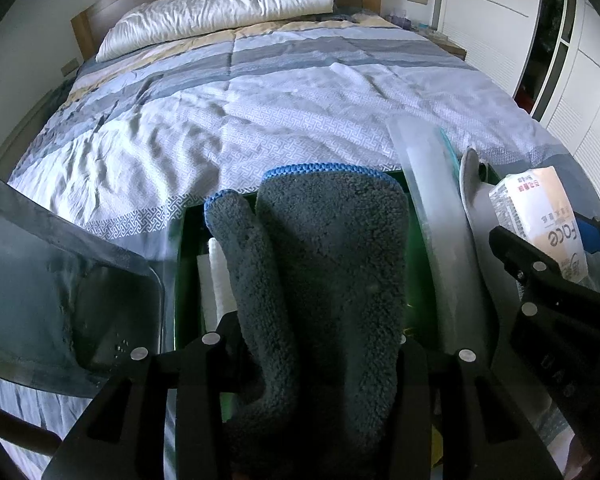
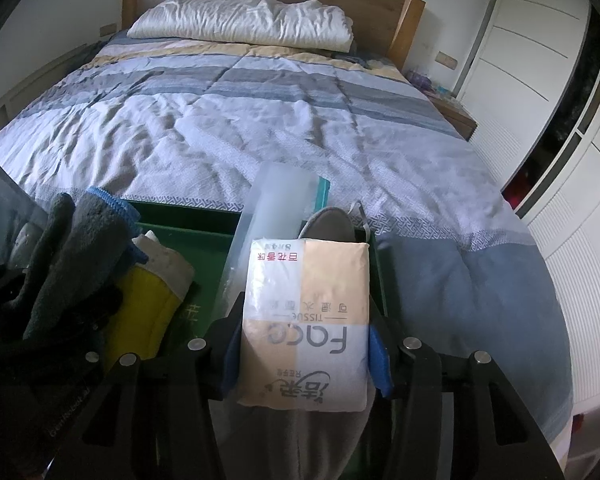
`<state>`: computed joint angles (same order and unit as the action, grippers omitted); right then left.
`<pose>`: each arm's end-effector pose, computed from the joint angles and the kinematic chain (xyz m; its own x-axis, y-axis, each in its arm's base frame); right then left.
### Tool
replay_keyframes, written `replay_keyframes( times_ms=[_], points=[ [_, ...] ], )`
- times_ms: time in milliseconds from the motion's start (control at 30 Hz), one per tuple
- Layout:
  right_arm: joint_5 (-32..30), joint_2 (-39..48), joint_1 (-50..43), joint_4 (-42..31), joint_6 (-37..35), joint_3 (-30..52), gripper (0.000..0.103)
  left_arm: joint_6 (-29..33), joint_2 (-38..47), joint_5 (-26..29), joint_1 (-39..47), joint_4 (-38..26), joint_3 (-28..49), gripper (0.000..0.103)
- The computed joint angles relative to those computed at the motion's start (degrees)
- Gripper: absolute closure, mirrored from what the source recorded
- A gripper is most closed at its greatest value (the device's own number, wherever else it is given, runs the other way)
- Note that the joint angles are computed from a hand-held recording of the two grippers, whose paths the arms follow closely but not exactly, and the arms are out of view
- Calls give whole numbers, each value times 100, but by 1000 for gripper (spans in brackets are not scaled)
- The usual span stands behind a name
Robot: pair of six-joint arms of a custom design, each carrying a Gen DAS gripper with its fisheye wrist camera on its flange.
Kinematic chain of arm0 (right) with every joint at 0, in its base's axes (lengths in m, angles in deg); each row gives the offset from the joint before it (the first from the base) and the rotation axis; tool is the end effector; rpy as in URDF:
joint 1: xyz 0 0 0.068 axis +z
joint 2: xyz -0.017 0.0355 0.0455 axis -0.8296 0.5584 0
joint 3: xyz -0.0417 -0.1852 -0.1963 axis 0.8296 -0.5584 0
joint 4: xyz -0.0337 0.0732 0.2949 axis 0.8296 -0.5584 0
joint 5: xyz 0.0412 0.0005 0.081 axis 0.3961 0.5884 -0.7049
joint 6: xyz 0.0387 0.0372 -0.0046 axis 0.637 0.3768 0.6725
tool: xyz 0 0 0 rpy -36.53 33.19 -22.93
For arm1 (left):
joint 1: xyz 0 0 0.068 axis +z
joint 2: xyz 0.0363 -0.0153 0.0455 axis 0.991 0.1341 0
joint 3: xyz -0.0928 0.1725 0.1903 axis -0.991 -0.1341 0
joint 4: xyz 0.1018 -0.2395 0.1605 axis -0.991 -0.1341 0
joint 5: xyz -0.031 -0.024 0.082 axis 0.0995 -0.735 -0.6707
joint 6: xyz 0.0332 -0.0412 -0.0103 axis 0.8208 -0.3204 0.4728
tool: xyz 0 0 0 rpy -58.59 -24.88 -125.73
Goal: Organize soft objects
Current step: 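Lower the mitt and tissue pack into the green tray with both grippers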
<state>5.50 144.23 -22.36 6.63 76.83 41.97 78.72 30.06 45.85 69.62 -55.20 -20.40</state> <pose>0.3374 0.2076 0.1906 -0.6982 -0.1486 -0.7003 -0.0932 0.9888 -0.1169 0.2918 -0.0629 0.1861 -0.8234 0.1965 -0.5324 0.1866 0.9797 0.0729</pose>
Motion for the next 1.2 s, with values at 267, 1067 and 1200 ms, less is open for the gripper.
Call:
replay_keyframes(
  times_ms=[267,1067,1200],
  points=[
    [-9,-15,17,-92,-18,58,51,26,-54,70,29,-23,14,62],
    [-26,-645,43,-223,104,-139,39,54,-494,213,104,-40,-35,30],
    [-8,-636,106,-248,144,-119,38,80,-546,209,115,-35,-77,30]
  ],
)
